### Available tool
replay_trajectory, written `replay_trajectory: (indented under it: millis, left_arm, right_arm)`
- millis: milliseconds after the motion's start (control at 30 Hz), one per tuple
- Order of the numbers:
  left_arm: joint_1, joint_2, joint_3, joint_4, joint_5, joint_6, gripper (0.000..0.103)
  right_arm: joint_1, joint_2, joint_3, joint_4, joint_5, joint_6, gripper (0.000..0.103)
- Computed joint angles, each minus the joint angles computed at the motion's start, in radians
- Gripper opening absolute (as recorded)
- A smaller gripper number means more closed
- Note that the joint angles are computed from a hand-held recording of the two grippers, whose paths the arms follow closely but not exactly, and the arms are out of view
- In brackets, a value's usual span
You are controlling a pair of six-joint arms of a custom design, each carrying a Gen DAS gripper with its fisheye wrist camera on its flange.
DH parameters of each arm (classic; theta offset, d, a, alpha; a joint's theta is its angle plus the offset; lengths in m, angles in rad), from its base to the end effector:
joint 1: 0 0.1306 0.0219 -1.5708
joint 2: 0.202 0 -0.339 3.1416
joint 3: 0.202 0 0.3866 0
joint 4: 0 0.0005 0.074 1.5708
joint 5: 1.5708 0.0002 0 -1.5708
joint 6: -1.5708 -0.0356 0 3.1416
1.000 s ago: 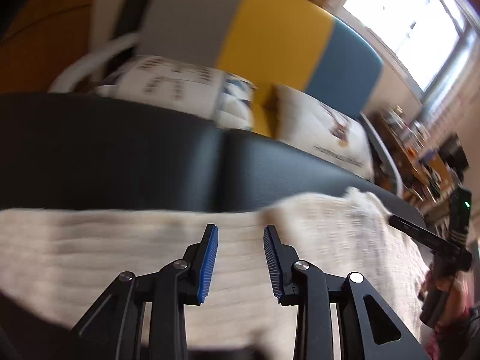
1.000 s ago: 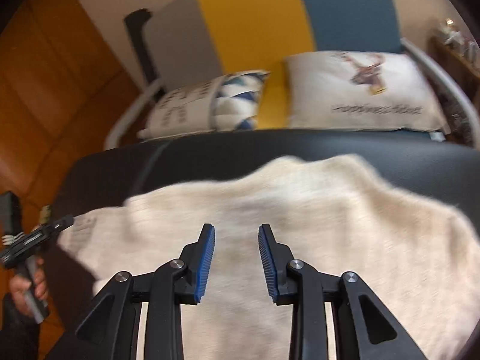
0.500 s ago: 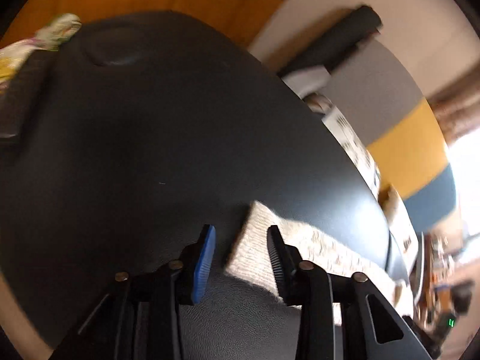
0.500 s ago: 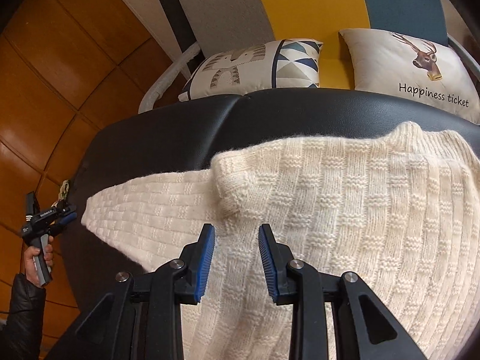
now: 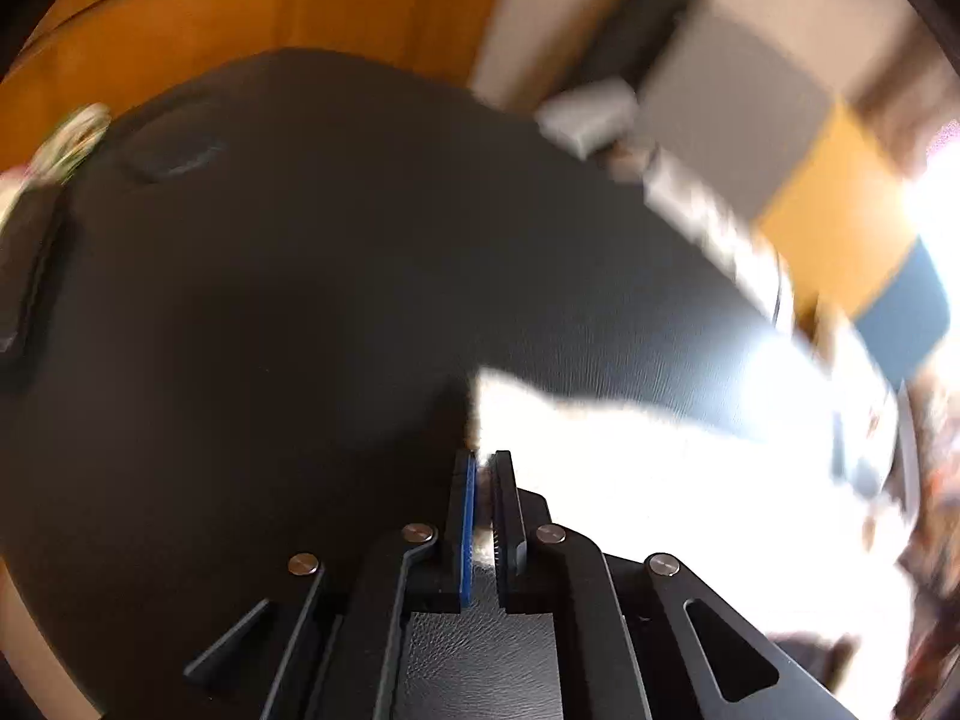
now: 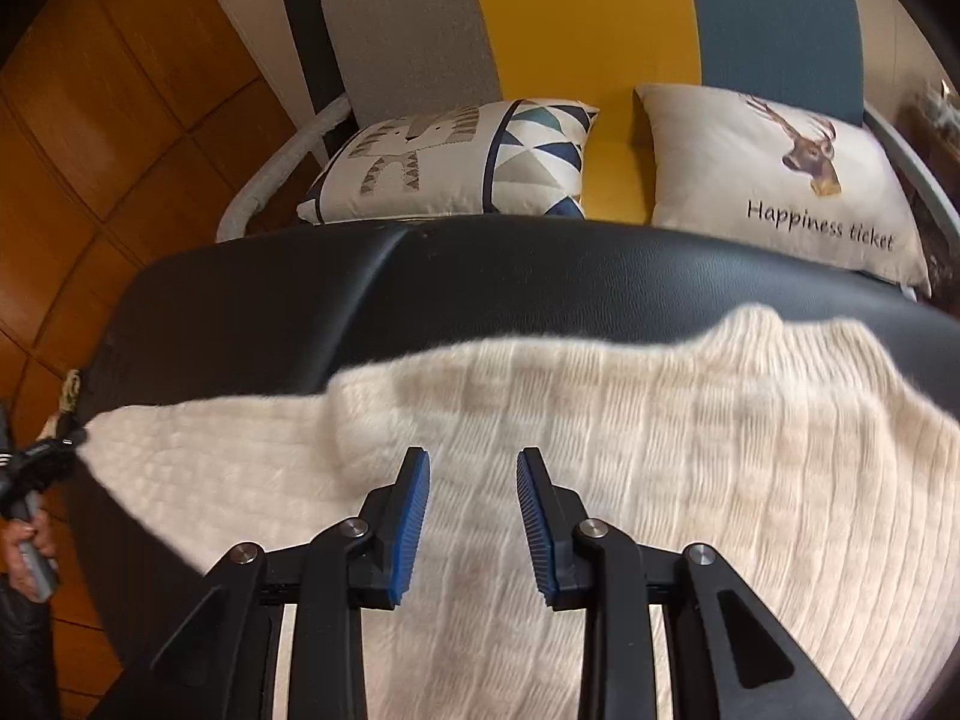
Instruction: Fold clothes
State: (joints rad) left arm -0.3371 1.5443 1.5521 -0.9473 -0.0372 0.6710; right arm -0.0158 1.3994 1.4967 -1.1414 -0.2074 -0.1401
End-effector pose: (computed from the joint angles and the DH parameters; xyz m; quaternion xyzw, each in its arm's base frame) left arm 0.5025 -0.1752 0.3788 -0.1636 0.9363 -0.1344 0.2803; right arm 0.4716 -0.0006 0.4128 0.0479 0.9595 0.1158 0.2522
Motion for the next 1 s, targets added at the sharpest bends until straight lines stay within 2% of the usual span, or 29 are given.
replay_trajectory:
  millis: [100,133,200,300,400,467,600,667,733,800,867,933,1000]
  left_arm:
    - [0.016,-0.04,-0.031,0.018,-0.045,0.027,0.004]
    - [0.015,-0.033,-0.026,0.0,-0.06,0.015,0.004]
    - [0.012,-0.005,-0.007,-0.044,-0.078,-0.005,0.004]
    - [0.001,0.052,0.037,-0.109,-0.107,-0.008,0.004]
    - [0.011,0.05,0.013,-0.094,-0.087,0.04,0.004]
    - [0.011,0.056,0.015,-0.086,-0.075,0.058,0.004]
    - [0.018,0.049,0.009,-0.093,-0.079,0.01,0.005]
    - [0.027,0.067,0.027,-0.116,-0.074,-0.004,0.006]
    - [0.025,0.109,0.099,-0.154,-0.065,0.024,0.007]
    - [0.036,0.107,0.097,-0.16,-0.046,0.037,0.007]
    - [0.044,0.104,0.105,-0.185,-0.044,0.043,0.007]
    - [0.035,0.098,0.131,-0.226,-0.088,0.046,0.016]
    - [0.026,0.093,0.158,-0.268,-0.133,0.049,0.016]
  right_arm:
    - [0.025,0.094,0.07,-0.031,0.061,0.02,0.03]
    - [0.038,0.124,0.087,-0.037,0.091,0.023,0.03]
    - [0.061,0.127,0.079,0.023,0.147,0.038,0.03]
    - [0.072,0.156,0.107,0.03,0.184,0.04,0.03]
    - [0.059,0.191,0.158,0.001,0.159,0.03,0.03]
    - [0.045,0.193,0.178,-0.025,0.114,0.007,0.03]
    - [0.075,0.119,0.119,0.008,0.036,0.028,0.03]
    - [0.111,0.121,0.114,0.014,0.07,0.05,0.03]
    - [0.144,0.144,0.122,0.019,0.134,0.059,0.03]
    - [0.174,0.168,0.133,0.02,0.191,0.065,0.03]
    - [0.162,0.164,0.144,-0.001,0.154,0.032,0.03]
    - [0.132,0.085,0.08,0.023,0.082,0.014,0.03]
    - [0.099,-0.008,0.005,0.04,0.019,0.009,0.03]
